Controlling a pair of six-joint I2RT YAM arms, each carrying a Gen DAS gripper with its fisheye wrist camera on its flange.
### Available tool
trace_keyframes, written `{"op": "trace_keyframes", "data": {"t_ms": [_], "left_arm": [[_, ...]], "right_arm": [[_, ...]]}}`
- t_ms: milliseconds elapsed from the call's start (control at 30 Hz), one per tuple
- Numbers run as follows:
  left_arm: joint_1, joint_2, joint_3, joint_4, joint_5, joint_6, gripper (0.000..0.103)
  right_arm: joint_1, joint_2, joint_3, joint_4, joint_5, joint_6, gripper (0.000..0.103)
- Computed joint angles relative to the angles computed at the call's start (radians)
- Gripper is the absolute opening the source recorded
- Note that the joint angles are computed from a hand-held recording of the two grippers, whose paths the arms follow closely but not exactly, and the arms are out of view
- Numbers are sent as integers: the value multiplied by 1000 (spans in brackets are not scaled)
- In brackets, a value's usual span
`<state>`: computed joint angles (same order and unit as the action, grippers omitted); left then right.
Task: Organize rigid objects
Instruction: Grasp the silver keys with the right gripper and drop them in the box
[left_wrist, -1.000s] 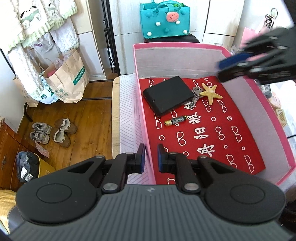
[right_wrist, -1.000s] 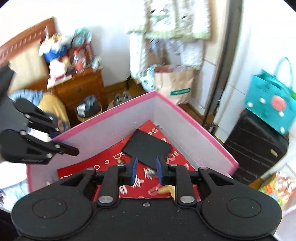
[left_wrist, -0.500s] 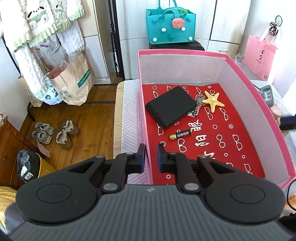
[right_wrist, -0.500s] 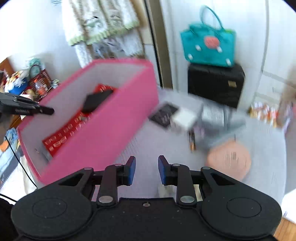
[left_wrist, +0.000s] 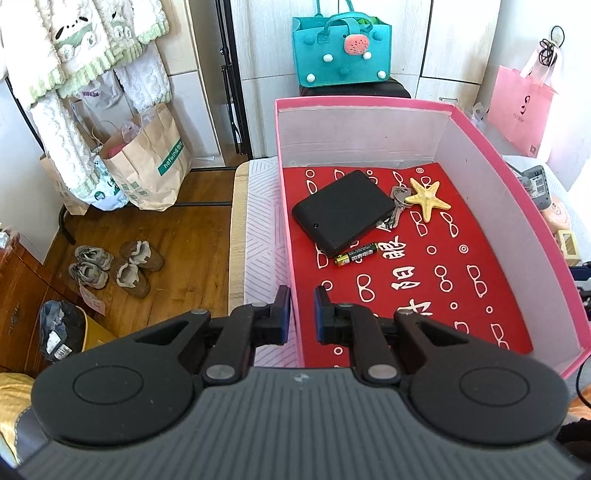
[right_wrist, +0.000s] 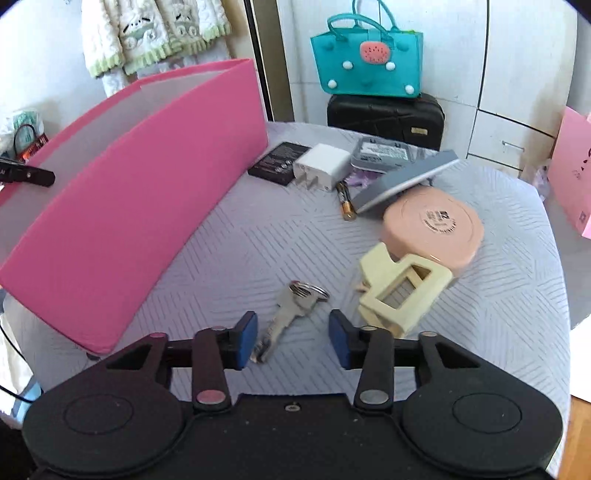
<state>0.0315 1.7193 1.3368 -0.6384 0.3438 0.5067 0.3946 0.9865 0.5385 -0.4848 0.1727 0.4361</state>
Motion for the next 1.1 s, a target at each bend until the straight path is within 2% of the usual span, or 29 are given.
{"op": "trace_keyframes", "data": {"t_ms": [233, 267, 333, 367, 533, 567, 600, 833, 1100], "left_arm": [[4, 3, 6, -7, 5, 1, 12], [4, 4, 8, -8, 6, 1, 12], [5, 5, 9, -9, 7, 2, 12], [5, 6, 10, -10, 7, 1, 12], [4, 8, 12, -10, 8, 1, 12], [4, 7, 12, -10, 8, 1, 12], [4, 7, 11, -8, 6, 3, 12], [-3, 14, 12, -2, 4, 12, 11], [4, 9, 11, -11, 13, 27, 11]], "right_arm": [[10, 52, -12, 102, 43, -25, 52], [5, 51, -17, 112, 43, -24, 48], [0, 47, -24, 124, 57, -14, 34], [0, 45, -29, 129, 66, -11, 30], [-82, 5, -82, 205, -27, -10, 23], [-100, -6, -96, 227, -47, -13, 15], [-119, -16, -111, 248, -65, 3, 12], [-121, -37, -118, 267, -81, 47, 8], [-138, -88, -24, 205, -137, -9, 5]]}}
